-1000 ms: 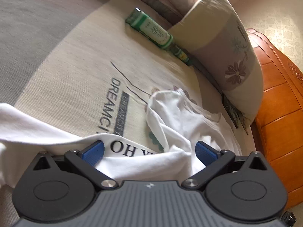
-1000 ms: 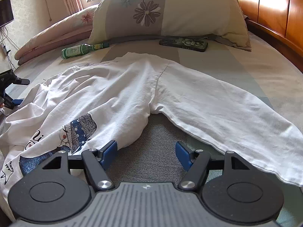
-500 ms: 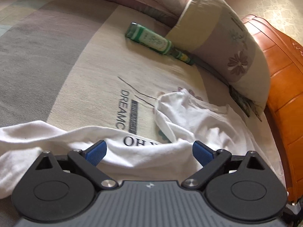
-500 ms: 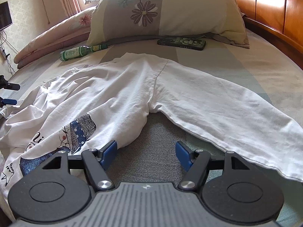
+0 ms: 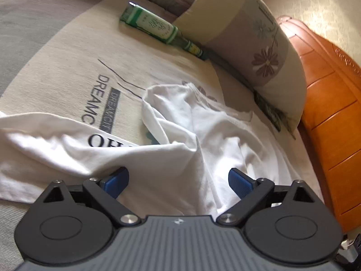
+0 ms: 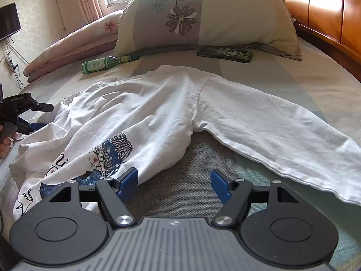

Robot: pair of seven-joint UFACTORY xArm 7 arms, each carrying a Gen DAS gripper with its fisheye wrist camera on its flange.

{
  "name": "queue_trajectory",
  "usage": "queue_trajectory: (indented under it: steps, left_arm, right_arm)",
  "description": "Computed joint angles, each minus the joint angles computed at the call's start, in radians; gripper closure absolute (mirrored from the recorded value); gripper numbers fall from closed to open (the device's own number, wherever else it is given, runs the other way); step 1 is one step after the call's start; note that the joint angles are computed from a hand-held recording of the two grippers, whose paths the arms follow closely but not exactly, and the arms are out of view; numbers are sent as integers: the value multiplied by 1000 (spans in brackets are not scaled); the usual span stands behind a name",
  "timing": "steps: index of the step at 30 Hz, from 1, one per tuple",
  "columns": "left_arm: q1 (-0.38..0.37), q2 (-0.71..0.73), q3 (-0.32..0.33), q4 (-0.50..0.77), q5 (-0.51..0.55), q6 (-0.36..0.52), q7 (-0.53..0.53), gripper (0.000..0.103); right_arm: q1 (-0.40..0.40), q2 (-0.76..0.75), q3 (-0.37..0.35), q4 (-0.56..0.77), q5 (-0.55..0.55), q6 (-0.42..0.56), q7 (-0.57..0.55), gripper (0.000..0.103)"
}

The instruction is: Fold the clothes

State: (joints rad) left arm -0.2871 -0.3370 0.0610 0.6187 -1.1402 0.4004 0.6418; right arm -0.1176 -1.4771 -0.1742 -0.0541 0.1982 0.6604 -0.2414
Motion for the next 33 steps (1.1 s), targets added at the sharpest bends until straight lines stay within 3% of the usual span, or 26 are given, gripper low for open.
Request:
queue_trajectory:
  steps: [1, 3, 6, 8, 11, 14, 16, 19, 25, 33]
  left_arm:
    - [44, -12, -34, -14, 18, -27, -20, 11]
    - [57, -37, -28, -45, 127, -92, -115, 16]
    - [63, -58, 19, -64, 173, -97, -164, 25]
    - [93, -76, 2, -85, 260, -117, -249, 26]
    - [110, -104, -1, -108, 363, -107, -321, 26]
    - [198, -141, -90, -126, 569, -65, -475, 25]
    - [203, -159, -97, -135, 639, -46, -510, 25]
    - [171, -212, -60, -150, 674, 2, -547, 18]
    - [39, -357, -10, -192, 685, 67, -575, 16]
    - [-91, -523, -149, -241, 803, 94, -647, 11]
  right_arm:
    - [-12, -5, -2, -2, -4, 9, -2, 27]
    - [-32, 0, -12, -6, -5, 13, -6, 27]
    - [-50, 30, -17, -9, 4, -6, 3, 27]
    - [-51, 30, -19, -14, 9, -13, 3, 27]
    - [-45, 27, -16, -15, 11, -14, -3, 27]
    - [-38, 26, -10, -13, 12, -18, -4, 27]
    - [-32, 28, -11, -12, 16, -22, -1, 27]
    - [-18, 31, -18, -6, 23, -16, -2, 27]
    - [28, -14, -6, -2, 47, 31, 30, 27]
    - [55, -226, -15, 1, 98, 278, 114, 24]
